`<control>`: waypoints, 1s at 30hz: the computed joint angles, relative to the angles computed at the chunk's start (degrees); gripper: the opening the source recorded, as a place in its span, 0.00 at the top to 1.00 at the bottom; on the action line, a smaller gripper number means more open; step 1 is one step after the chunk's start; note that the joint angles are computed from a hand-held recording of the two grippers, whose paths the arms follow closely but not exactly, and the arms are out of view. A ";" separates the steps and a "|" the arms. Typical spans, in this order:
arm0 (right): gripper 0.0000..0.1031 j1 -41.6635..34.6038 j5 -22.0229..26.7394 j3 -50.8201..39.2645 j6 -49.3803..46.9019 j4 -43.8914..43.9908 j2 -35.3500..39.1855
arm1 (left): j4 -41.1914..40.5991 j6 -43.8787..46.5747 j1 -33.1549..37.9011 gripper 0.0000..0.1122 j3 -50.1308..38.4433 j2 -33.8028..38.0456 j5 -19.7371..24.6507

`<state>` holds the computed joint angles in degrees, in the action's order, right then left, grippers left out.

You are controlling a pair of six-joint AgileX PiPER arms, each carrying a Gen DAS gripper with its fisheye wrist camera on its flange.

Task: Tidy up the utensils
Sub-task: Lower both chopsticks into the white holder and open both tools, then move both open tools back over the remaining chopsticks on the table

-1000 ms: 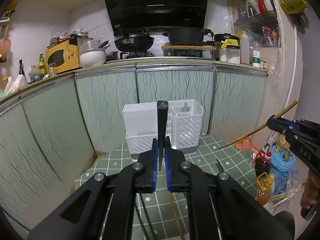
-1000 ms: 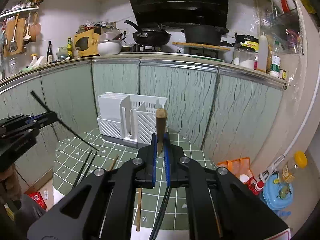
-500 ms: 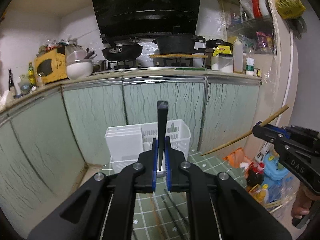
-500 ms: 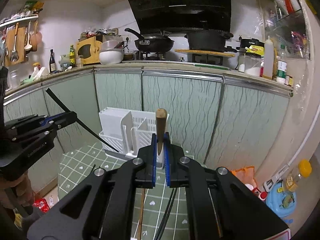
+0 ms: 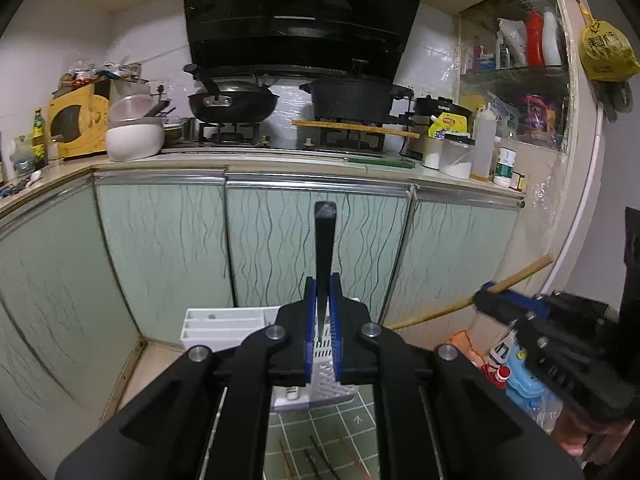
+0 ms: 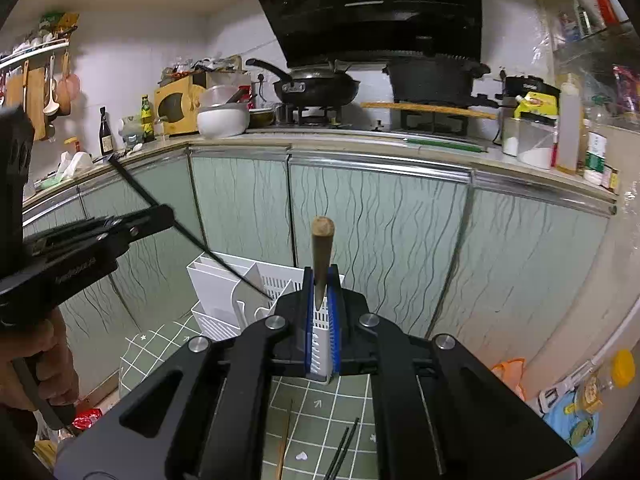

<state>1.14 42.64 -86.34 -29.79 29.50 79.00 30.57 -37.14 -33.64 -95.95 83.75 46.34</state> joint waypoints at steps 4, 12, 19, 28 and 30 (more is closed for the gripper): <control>0.94 1.84 -1.56 -0.79 0.22 -1.18 3.53 | -4.35 4.65 2.47 0.95 -2.36 4.34 -1.38; 0.94 2.30 -3.94 -0.41 -2.94 0.90 9.88 | -13.44 13.35 7.89 0.94 1.96 9.55 -7.80; 0.26 -0.66 -5.31 1.57 -7.77 7.45 10.38 | -15.24 12.09 10.41 0.20 8.64 7.44 -13.21; 0.08 -4.43 -5.38 7.71 -10.36 11.02 4.25 | -2.38 0.83 7.53 0.17 16.21 -0.83 -12.95; 0.08 -5.16 -4.76 9.14 -10.89 11.41 2.52 | -0.48 -0.89 6.31 0.17 18.23 -3.20 -12.35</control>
<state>-4.02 37.88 -77.20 -40.68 40.92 81.52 30.09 -38.03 -27.33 -77.72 80.56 33.99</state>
